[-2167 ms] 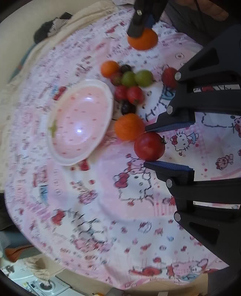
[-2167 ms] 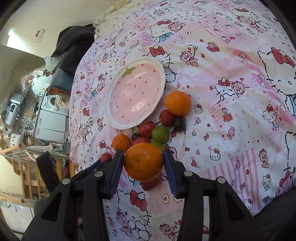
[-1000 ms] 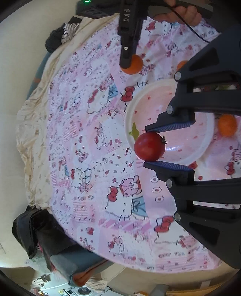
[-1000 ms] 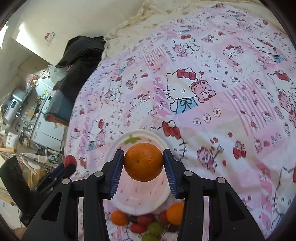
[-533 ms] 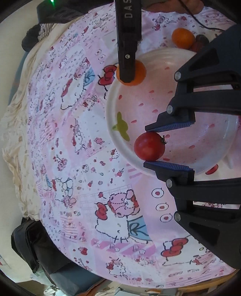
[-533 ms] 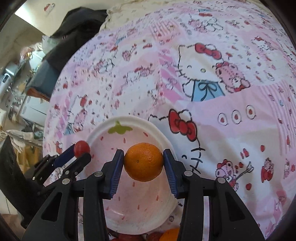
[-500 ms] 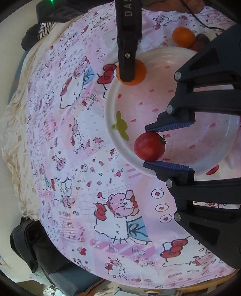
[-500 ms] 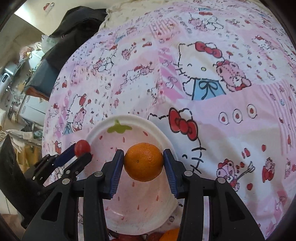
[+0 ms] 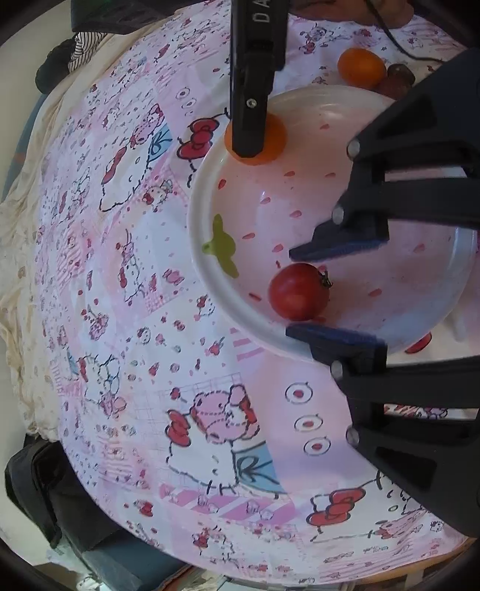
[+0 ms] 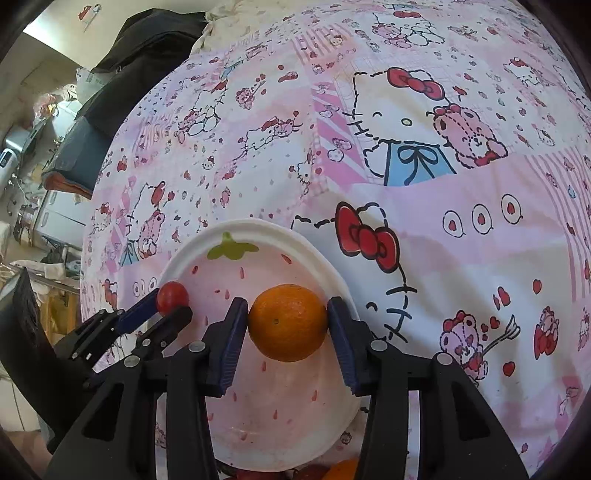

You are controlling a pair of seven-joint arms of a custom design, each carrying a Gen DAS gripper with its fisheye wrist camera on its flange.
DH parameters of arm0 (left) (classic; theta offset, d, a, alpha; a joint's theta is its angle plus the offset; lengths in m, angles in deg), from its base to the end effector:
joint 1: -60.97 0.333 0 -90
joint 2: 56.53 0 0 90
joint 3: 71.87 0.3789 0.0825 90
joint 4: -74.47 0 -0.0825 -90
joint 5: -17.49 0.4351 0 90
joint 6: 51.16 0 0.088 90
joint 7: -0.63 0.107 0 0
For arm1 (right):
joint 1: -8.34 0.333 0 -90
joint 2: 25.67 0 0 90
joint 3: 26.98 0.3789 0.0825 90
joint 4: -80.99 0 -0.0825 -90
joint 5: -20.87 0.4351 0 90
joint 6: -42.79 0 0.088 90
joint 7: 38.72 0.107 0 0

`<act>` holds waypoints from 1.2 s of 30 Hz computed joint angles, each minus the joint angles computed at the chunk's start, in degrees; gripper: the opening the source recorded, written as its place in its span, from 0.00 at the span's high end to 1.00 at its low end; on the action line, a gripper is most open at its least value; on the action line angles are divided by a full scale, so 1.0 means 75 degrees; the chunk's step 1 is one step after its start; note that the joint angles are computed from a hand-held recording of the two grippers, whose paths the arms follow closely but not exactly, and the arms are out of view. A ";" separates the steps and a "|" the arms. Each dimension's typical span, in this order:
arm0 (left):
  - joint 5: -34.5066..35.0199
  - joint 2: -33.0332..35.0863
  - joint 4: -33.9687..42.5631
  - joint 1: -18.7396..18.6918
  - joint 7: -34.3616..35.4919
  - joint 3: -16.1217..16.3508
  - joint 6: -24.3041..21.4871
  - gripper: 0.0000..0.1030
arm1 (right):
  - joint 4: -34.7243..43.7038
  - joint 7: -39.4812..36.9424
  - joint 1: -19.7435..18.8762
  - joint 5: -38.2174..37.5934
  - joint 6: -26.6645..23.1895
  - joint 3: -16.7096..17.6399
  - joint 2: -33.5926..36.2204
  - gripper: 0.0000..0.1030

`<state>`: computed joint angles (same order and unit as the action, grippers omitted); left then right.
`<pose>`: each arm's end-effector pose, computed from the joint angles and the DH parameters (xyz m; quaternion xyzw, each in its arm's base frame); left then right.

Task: Organize fruits
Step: 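Carry the orange and red tomato onto the pink plate and release both, then move both tools back toward the fruit beside the plate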

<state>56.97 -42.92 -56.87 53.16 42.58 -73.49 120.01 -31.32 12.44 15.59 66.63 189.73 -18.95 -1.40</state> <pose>0.5844 -0.1422 0.3070 -0.6912 0.6790 -0.1714 0.1784 0.6724 0.1658 0.2945 -0.7677 0.5773 0.0813 0.2659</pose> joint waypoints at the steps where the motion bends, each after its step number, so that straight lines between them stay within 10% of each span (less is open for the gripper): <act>1: 0.0003 -0.0002 -0.0005 0.0004 -0.0008 0.0000 0.0061 0.43 | -0.0015 -0.0031 0.0015 -0.0017 0.0031 0.0004 -0.0009 0.52; 17: 0.1957 -0.1093 -0.0430 -0.0046 -0.1961 0.0045 -0.0152 0.34 | -0.0803 -0.1435 -0.0184 0.1994 0.0479 0.0022 -0.1157 0.16; 36: 0.2646 -0.3354 -0.2005 0.1106 -0.3818 -0.1251 -0.0408 0.34 | -0.2764 -0.2563 0.0414 0.3282 0.0801 -0.0667 -0.3232 0.14</act>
<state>76.82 -68.07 -71.90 61.46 13.95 -82.87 116.95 -52.05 -6.79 18.70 91.25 195.74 -23.95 -25.64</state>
